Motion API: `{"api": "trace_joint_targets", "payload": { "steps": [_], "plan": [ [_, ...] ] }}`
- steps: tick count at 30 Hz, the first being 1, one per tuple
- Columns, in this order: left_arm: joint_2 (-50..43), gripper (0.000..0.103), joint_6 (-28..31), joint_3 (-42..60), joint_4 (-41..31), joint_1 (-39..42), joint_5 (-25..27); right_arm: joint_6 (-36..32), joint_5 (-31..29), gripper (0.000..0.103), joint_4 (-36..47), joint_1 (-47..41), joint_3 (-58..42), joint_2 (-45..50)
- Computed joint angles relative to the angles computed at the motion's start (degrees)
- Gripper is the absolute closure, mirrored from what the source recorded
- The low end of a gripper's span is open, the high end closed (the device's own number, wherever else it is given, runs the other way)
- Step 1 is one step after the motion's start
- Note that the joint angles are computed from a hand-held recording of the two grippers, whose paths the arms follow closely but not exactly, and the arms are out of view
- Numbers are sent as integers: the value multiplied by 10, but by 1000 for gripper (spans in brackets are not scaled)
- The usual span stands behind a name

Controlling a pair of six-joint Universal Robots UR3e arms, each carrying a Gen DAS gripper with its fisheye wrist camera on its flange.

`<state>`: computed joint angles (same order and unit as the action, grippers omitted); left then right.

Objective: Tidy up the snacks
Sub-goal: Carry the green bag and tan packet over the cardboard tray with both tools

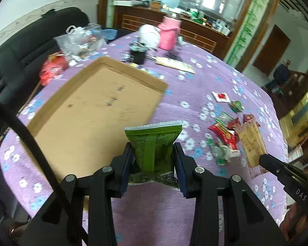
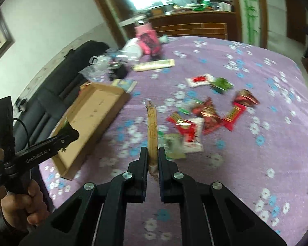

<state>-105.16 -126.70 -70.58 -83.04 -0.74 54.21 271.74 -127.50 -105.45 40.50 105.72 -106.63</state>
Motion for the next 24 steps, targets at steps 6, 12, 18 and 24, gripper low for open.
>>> {"api": "trace_joint_targets", "payload": {
  "steps": [6,12,18,24],
  "plan": [
    [-43,63,-13,57,2,22,3,-112,26,96,-132,-49,-4,50],
    [-130,63,-34,166,-9,27,8,-194,61,96,-221,-99,-38,123],
    [-228,63,-48,303,-42,27,18,-254,93,96,-286,-142,-74,184],
    [-321,63,-59,449,-90,23,28,-296,124,97,-333,-178,-112,246]
  ]
}}
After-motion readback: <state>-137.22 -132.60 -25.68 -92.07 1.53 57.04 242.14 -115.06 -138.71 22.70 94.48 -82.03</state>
